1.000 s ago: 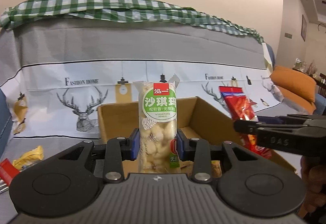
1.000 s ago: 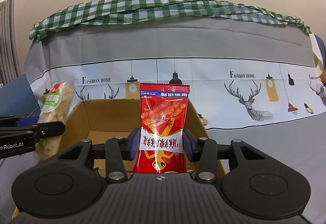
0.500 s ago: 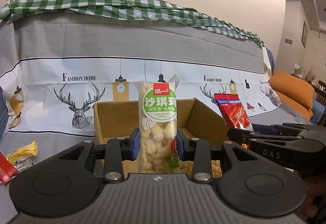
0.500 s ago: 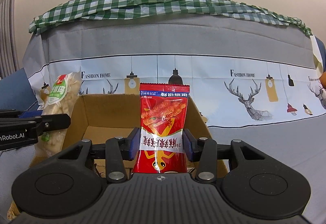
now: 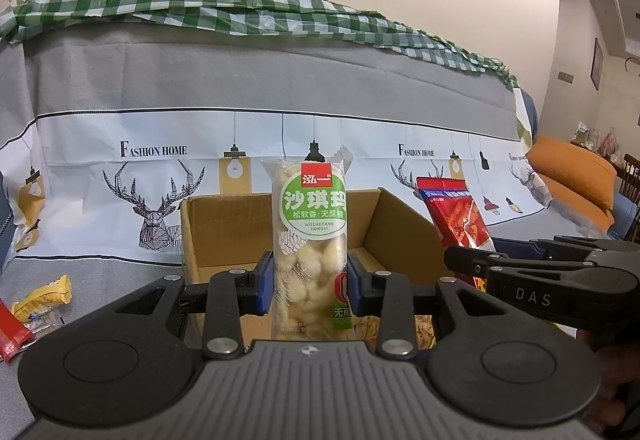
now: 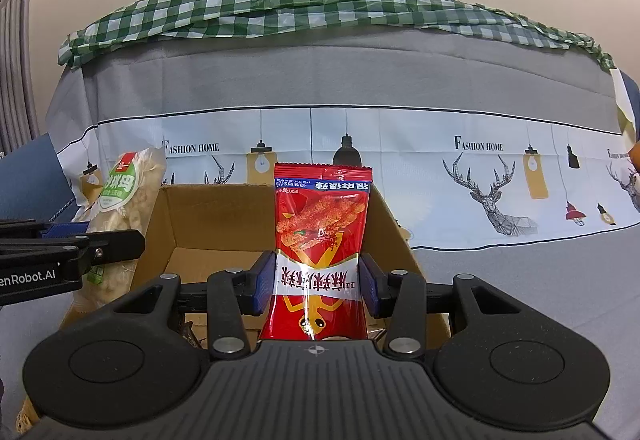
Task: Organize snacks
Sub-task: 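Lower both snacks into the box and open both tools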
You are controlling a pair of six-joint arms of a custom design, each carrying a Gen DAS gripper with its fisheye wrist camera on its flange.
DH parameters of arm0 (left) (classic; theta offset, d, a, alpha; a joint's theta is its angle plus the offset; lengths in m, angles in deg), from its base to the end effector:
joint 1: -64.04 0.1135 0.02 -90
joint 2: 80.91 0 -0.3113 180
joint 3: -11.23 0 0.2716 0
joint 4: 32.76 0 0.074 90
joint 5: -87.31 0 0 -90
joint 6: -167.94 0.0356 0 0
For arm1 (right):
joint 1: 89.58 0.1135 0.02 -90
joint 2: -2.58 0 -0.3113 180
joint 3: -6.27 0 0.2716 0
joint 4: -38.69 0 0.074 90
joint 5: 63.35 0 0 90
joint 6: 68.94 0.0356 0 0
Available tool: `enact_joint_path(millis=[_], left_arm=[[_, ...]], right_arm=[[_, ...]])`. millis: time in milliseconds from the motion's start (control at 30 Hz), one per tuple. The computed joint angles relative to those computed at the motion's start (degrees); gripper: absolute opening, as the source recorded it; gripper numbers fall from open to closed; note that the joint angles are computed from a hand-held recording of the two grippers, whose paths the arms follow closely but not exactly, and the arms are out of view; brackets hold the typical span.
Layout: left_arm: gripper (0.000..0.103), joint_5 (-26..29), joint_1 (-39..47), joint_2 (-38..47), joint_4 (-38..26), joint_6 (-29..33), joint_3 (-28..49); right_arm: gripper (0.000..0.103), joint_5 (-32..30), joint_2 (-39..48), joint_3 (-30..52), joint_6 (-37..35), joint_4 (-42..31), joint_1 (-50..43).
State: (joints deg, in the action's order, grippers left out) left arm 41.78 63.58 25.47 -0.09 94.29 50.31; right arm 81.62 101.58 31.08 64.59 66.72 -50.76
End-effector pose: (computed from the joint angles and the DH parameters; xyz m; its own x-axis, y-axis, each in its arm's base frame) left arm 0.2942 -0.0273 0.1051 -0.3814 0.2040 -0.9016 0.7186 0.6790 -0.1504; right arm 0.1804 0.1077 0.0915 -0.3509 0.2251 -0.9090 0.4465 0.8934 0.0488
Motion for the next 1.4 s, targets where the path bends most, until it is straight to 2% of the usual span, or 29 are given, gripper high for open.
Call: enact_joint_path(millis=[167,300,333,400,433,467,500,600,700,767,833,867,900,933,967,1000,1067,1400], left_arm=[[0.039,0.20,0.07,0.30,0.53,0.02,-0.15],[0.042,1.27,0.60,0.63,3.26,-1.28,-0.83],[0.045,1.57,0.80,0.65,5.35,-1.90,-1.55],[0.074,1.18,0.94,1.16,10.65,-2.71,-3.03],[0.076,0.52,0.96,1.55,13.22,-3.39,-3.62],[0.076,-0.22,0.91,1.66,13.64,-3.61,-3.65],[0.076,-1.04,0.75,1.53,12.11,-3.54,-3.10],[0.076,-7.51,-0.70,1.21,5.73,-2.36,-0.93],[0.076,-16.00,-1.94,1.88,0.28,-2.11,1.89],[0.075,-17.61,-1.58,3.04,-7.38,-2.93,5.74],[0.072,-16.79,-0.50,4.54,-14.91,-4.20,9.71],[0.066,-16.33,-0.18,5.13,-17.32,-4.41,10.96],[0.059,-16.10,0.12,5.55,-18.52,-4.21,11.64],[0.057,-16.16,0.10,5.91,-18.72,-3.87,11.83],[0.052,-15.90,0.07,6.05,-18.77,-3.48,11.90],[0.046,-15.10,0.24,6.17,-18.73,-2.97,11.87],[0.040,-14.05,0.03,5.98,-18.49,-2.00,11.36],[0.040,-13.09,-0.95,5.73,-18.06,-0.55,10.45]], right_arm=[[0.046,0.33,0.17,0.01,-0.08,0.12,0.34],[0.046,0.39,0.36,0.09,0.13,0.07,0.55],[0.046,0.25,0.45,0.12,0.10,0.08,0.51],[0.051,-0.99,0.71,0.87,0.33,-1.77,-0.19],[0.056,-0.80,1.04,1.82,1.23,-4.33,-0.38],[0.066,0.45,1.37,3.14,2.98,-8.15,-0.36],[0.072,1.95,1.55,4.15,5.02,-11.62,-0.41],[0.073,2.44,1.07,5.18,11.30,-18.31,-2.39],[0.073,-0.69,3.17,7.80,17.89,-27.81,-5.67],[0.073,-3.43,4.45,8.52,20.56,-30.65,-7.81],[0.072,-5.15,4.91,8.28,22.11,-31.39,-9.29],[0.071,-5.66,5.20,8.30,22.81,-32.01,-9.76],[0.065,-6.23,5.89,8.31,23.07,-31.96,-10.38],[0.060,-6.81,6.26,8.30,23.40,-32.05,-10.68],[0.040,-7.63,6.56,8.16,23.32,-31.58,-11.33],[0.032,-8.42,6.80,7.76,23.22,-30.70,-11.81],[0.029,-9.41,6.19,6.45,23.00,-27.95,-11.96],[0.028,-9.05,6.06,7.46,24.41,-30.17,-11.67]])
